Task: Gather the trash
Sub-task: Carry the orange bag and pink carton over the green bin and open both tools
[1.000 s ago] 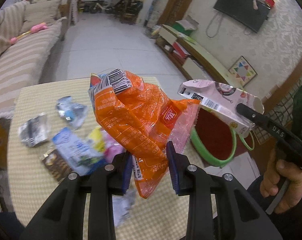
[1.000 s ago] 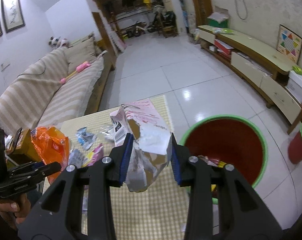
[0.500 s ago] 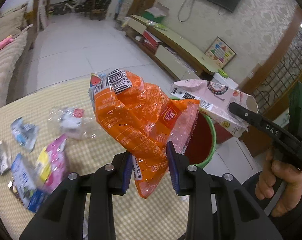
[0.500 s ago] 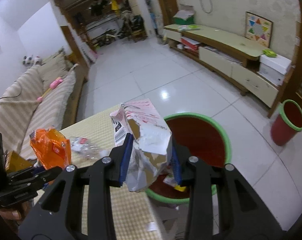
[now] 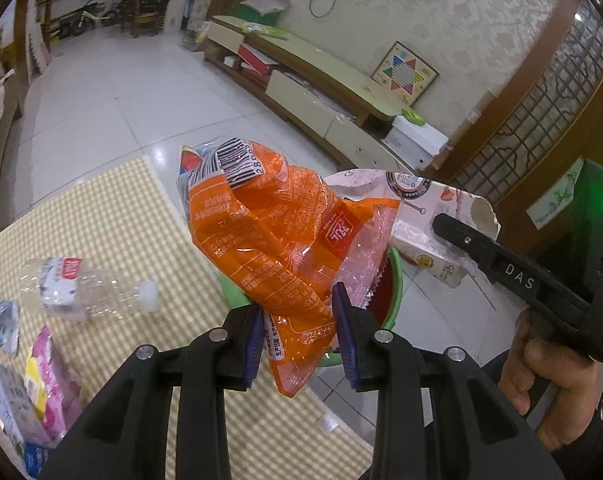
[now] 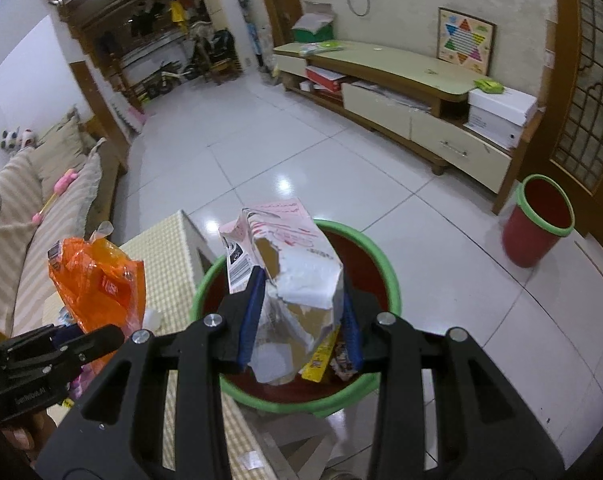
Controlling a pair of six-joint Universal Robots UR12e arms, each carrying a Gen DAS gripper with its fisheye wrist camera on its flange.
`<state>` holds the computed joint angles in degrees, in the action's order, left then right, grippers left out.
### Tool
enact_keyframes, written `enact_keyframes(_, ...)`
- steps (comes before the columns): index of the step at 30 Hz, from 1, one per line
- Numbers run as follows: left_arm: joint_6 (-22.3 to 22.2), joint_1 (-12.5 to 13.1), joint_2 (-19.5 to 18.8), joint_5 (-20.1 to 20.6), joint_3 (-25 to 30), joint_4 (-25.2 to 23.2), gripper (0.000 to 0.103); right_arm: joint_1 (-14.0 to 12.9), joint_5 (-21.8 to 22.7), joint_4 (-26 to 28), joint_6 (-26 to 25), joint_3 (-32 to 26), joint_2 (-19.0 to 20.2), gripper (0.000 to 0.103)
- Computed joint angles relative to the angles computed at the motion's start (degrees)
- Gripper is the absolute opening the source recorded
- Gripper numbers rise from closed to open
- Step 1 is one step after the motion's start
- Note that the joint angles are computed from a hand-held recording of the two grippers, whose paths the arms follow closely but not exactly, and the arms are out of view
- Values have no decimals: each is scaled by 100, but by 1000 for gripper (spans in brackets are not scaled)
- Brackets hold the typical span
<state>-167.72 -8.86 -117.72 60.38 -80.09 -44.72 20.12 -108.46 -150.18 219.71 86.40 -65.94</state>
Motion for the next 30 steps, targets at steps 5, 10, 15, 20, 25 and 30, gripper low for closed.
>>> enact_keyframes(5,340,-109,-127,2,169,-244,29,-42,-55,88,219,64,-28,35)
enact_keyframes(10,554,-197,-216,6,287,-474,30,-66,-10,160,285,50,-11,35)
enact_keyframes(15,654,-224,-275,-13,361,-625,30,-61,-35,172,334,29,-7,35)
enact_keyframes(20,636,-247,-337,2,462,-739,30,-62,-23,190,347,20,-7,35)
enact_keyframes(25,713,-294,-383,63,522,-837,30,-62,-41,179,341,23,-8,35)
enact_keyframes(30,733,-319,-430,188,597,-880,58,-65,40,272,360,-26,30,38)
